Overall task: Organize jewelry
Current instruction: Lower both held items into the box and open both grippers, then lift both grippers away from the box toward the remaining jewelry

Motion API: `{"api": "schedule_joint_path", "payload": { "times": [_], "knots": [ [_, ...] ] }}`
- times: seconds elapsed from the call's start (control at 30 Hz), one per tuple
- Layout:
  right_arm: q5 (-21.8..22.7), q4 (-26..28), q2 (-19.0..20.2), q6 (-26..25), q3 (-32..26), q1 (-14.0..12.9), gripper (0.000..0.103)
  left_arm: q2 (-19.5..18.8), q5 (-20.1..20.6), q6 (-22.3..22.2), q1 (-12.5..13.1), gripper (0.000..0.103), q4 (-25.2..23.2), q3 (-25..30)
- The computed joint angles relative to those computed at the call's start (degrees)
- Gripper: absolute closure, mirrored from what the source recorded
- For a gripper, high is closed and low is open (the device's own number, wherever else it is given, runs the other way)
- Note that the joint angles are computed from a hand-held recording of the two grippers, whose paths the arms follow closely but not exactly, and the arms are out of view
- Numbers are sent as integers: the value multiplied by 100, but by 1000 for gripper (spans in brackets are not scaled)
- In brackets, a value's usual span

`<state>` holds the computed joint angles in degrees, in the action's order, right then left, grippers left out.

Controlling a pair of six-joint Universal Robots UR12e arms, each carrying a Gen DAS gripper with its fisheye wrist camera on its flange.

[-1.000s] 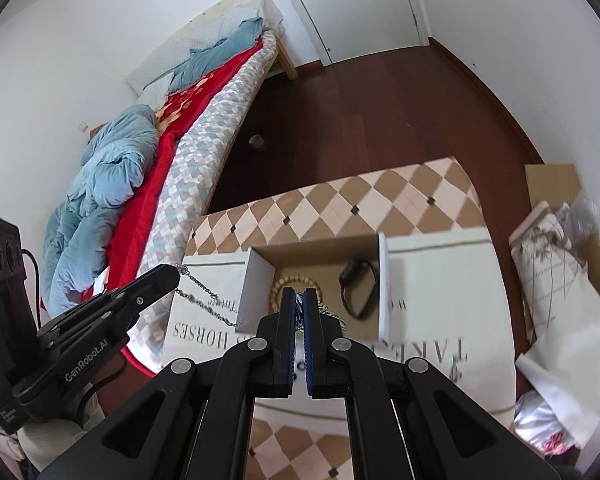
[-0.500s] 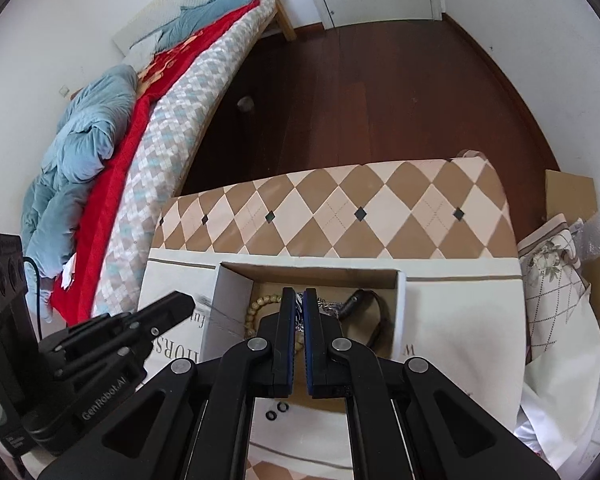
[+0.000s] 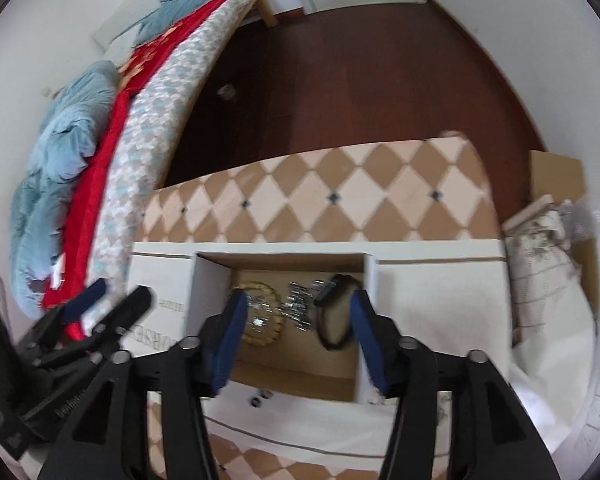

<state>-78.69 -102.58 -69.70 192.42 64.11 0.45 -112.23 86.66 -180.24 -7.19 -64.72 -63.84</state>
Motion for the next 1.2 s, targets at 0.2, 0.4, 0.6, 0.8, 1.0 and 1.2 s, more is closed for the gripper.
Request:
{"api": "schedule_joint_path", "payload": {
  "times": [0.2,0.4,0.6,0.8,1.0,1.2],
  "knots": [
    [-1283,-48,-290,-232,387,279,1,278,457,64,-53,1,130,-437],
    [-1738,-286,-539,-207,822,464,0,523,595,42,-65,0,311,-797],
    [-1849,-504,-731,-9,974,528,0,750,631,-42,-27,0,504,-1008],
    [-1925,-819,-965,97,1063,602,0,1027,707,-118,-4,0,826,-1200],
    [-1988,-1095,-1242,147,1202,685,0,1386,808,-78,2,0,1081,-1462],
    [-2028,-1264,-1518,190,1373,756,0,1697,858,-10,-18,0,1263,-1690]
  ]
}}
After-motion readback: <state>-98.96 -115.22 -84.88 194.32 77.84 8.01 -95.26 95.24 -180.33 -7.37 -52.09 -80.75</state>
